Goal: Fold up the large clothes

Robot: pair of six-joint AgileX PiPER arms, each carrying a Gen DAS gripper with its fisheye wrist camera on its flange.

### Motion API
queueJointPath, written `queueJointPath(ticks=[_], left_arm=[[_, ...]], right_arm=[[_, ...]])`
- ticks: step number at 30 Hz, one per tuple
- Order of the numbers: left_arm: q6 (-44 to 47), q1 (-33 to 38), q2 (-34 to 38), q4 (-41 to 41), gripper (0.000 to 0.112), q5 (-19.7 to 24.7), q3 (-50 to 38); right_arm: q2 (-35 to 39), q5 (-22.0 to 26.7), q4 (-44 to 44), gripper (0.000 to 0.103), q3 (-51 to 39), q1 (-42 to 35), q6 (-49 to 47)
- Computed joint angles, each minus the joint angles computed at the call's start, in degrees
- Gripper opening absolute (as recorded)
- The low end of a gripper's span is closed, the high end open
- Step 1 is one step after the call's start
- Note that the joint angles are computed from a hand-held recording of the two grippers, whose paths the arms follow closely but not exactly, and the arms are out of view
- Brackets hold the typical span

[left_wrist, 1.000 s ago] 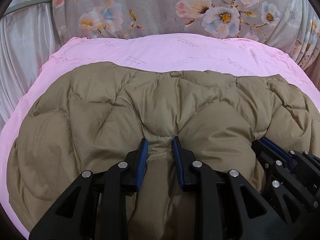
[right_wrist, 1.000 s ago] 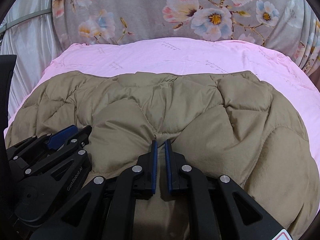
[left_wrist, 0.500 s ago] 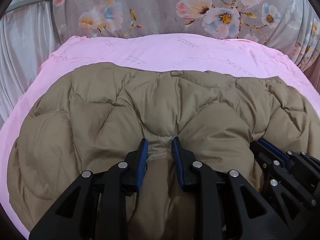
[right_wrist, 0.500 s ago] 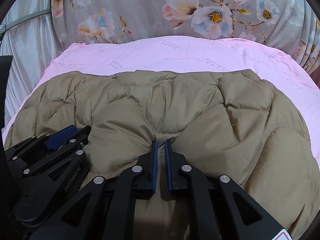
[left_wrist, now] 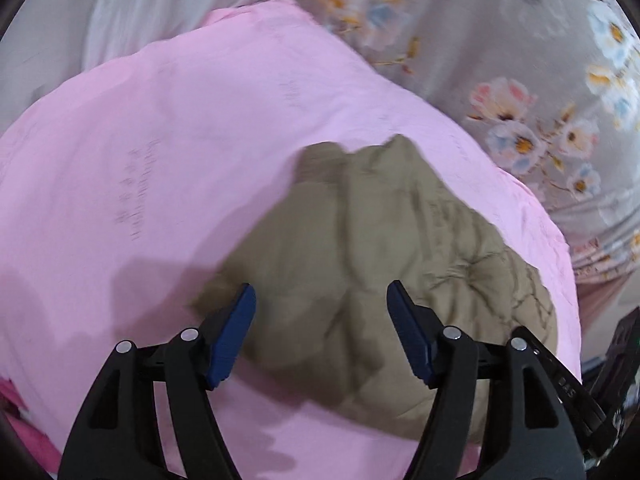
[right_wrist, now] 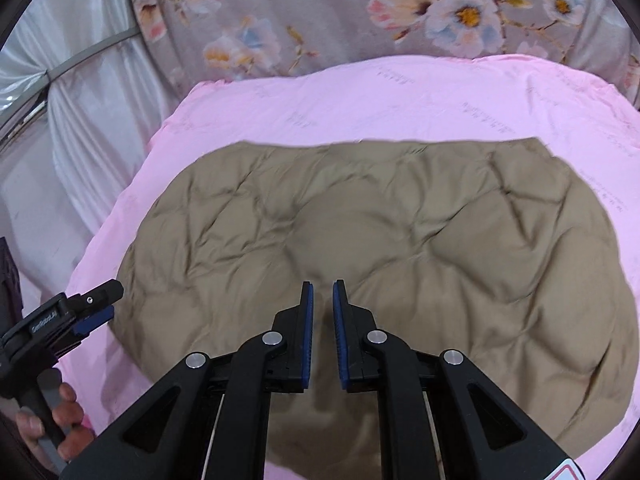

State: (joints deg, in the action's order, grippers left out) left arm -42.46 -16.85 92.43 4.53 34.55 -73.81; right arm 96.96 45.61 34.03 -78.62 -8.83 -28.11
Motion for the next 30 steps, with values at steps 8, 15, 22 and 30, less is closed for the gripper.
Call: queueJointPath(ticks=[8, 15, 22, 30], left_arm=[[5.5, 3.4, 2.0, -9.4, 0.075, -3.3, 3.1], [7.5, 2.3, 9.1, -11.8, 0.087, -4.0, -2.6], [9.8, 1.8, 9.0, -13.9, 0.034, -2.1, -6.4], [8.5, -2.7, 4.7, -3.9, 0.014, 3.7, -15.3]], right_arm=[[4.4, 3.7, 1.4, 0.011, -1.3, -0.6, 1.3], [6.9, 5.3, 5.0, 0.009, -1.7, -2.3, -1.9], [8.1, 6.8, 6.3, 0.007, -2.6, -3.3, -2.7], [-1.0, 14.3, 0.1, 0.007, -1.1, -6.6, -1.0]])
